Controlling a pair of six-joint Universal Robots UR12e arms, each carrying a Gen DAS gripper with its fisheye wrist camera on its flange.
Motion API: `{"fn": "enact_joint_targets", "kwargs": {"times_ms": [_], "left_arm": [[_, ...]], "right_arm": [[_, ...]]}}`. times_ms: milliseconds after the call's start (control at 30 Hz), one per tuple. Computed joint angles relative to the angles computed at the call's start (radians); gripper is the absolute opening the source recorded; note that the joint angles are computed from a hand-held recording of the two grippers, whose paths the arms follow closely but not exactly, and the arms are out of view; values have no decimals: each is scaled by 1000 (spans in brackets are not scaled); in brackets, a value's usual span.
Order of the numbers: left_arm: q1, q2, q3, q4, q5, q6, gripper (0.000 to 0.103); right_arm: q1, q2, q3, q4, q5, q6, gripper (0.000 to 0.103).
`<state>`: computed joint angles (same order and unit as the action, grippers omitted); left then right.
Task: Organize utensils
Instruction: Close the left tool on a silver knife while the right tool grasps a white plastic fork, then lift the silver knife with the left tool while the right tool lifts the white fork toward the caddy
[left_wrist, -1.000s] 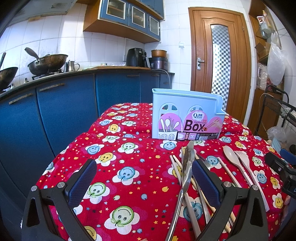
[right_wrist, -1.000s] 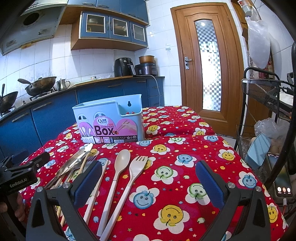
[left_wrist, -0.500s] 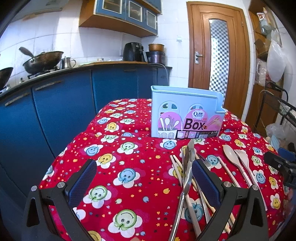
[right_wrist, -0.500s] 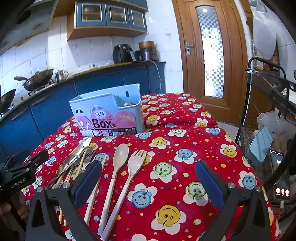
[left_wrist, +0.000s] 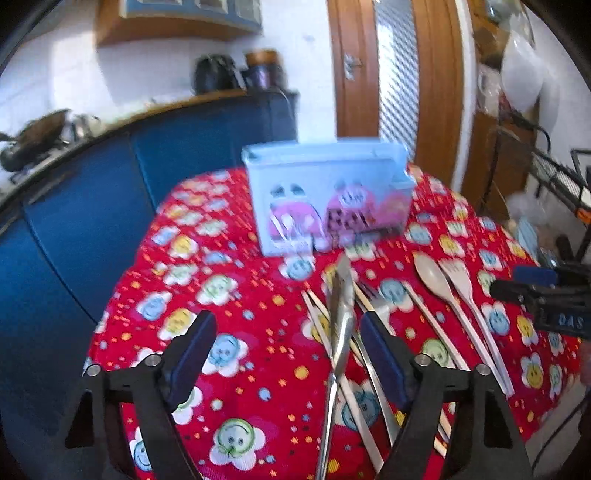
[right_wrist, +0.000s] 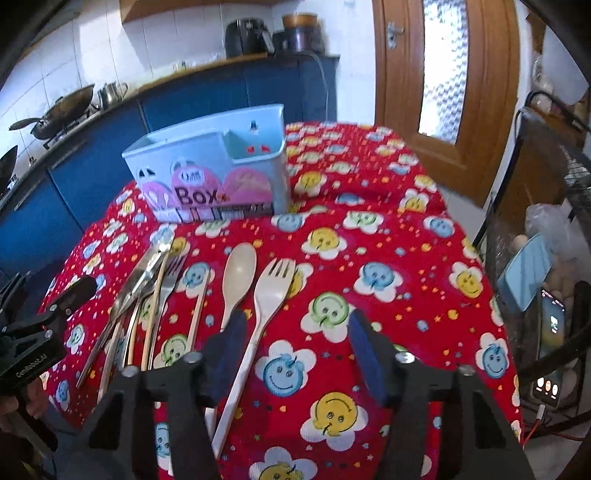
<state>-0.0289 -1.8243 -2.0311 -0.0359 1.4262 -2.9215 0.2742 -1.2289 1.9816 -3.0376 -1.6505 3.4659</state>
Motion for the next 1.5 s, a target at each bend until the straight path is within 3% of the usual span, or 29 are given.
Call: {"fn": "enact_joint_targets", "kwargs": {"times_ms": [133,200,433,533,600,733,833,1000,1267,1500], "left_arm": [[9,7,40,-193,-30,15,68],[14,7,49,-242,-46,27,59],[5,-2,76,-340,-55,75,55],[1,-8,87,-357,-60,80,44],[4,-13,96,-384,-80,75,28],[15,-18,108,-431,-133,58,19],[27,-16,108,-442,-162,39,13],[45,-3,95,-430,-169,16,12],[72,1,99,-476,-160,2,12],[50,-17,144,-541,-99,27,13]], "right_arm": [[-22,-5,-18,80,100,4,47],[-27,-5,-31,124,132,-4,42],[-27,10,-83,263,160,-36,33],[-26,17,-96,290,164,-39,28],[-26,19,-102,298,161,-42,24],[-34,22,-104,301,183,-51,11],[-35,20,-103,301,182,-58,10],[-37,9,-97,314,170,-71,8],[-46,7,-109,374,183,-93,8],[-49,19,-153,474,193,-127,9]]}}
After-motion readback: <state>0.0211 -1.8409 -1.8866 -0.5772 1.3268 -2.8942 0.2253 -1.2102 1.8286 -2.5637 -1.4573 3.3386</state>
